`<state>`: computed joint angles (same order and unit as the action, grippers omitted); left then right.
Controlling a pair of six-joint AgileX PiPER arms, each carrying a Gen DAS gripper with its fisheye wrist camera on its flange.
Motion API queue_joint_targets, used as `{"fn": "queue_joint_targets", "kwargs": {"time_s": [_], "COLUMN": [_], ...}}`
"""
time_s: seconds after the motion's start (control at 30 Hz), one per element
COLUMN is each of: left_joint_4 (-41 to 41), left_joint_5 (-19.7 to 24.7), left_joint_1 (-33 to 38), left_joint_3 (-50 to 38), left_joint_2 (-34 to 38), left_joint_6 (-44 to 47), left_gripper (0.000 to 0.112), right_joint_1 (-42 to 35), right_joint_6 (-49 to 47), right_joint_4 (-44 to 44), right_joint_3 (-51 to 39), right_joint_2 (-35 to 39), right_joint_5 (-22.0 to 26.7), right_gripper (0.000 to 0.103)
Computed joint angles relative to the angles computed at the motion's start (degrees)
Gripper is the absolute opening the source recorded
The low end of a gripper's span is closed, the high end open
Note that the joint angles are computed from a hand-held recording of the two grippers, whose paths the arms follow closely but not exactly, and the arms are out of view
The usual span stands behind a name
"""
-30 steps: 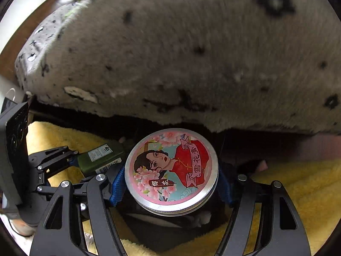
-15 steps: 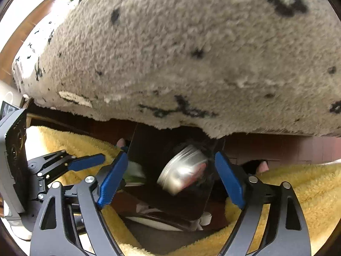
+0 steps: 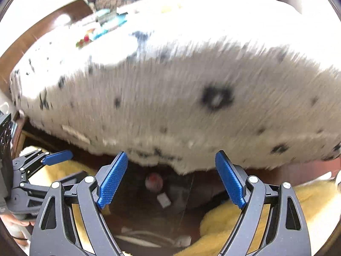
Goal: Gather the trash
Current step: 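Grasp the black box with the right gripper while the left grasps the blue wipes pack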
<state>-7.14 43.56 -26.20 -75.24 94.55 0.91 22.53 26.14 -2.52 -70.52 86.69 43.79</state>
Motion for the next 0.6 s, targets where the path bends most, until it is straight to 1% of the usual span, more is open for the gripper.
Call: {"fn": "queue_joint_targets", "kwargs": {"time_s": [0.1, 0.27, 0.3, 0.33, 0.37, 0.4, 0.47, 0.53, 0.6], "left_joint_4": [0.89, 3.71, 3.20, 2.83, 2.92, 1.93, 0.82, 2.20, 3.92], "left_joint_5": [-0.37, 0.94, 0.27, 0.04, 0.70, 2.33, 2.95, 4.46, 7.16], "left_joint_1": [1.24, 2.33, 2.85, 3.34, 3.69, 4.59, 5.21, 5.28, 5.37], "left_joint_3": [-2.80, -10.89, -12.03, -13.60, -16.28, -21.25, -26.03, -32.44, -39.89], "left_joint_2": [-0.77, 1.25, 2.15, 3.33, 5.05, 7.96, 11.25, 15.61, 20.24], "left_joint_6": [0.88, 0.21, 0.91, 1.20, 0.87, 1.74, 2.41, 1.02, -0.29], "left_gripper": [0.067, 0.069, 0.069, 0.070, 0.069, 0.070, 0.069, 0.069, 0.069], "right_joint_1": [-0.56, -4.38, -4.98, -5.66, -6.47, -7.18, -8.55, -10.49, -10.82], "right_joint_6": [2.32, 1.51, 1.51, 1.16, 0.72, 0.49, 0.14, -1.82, -1.84], "right_joint_4": [-5.47, -9.68, -10.38, -10.78, -10.85, -10.84, -10.52, -9.02, -9.23], "right_joint_3": [-2.99, -9.52, -10.03, -11.82, -13.53, -14.79, -17.36, -21.22, -25.43], "right_joint_2": [-1.05, 0.49, 0.82, 1.44, 2.28, 3.20, 5.29, 7.96, 11.30], "right_joint_5": [1.02, 1.97, 1.47, 2.09, 2.42, 2.24, 2.00, 2.38, 2.79], "right_gripper": [0.085, 0.085, 0.085, 0.085, 0.085, 0.085, 0.085, 0.085, 0.085]}}
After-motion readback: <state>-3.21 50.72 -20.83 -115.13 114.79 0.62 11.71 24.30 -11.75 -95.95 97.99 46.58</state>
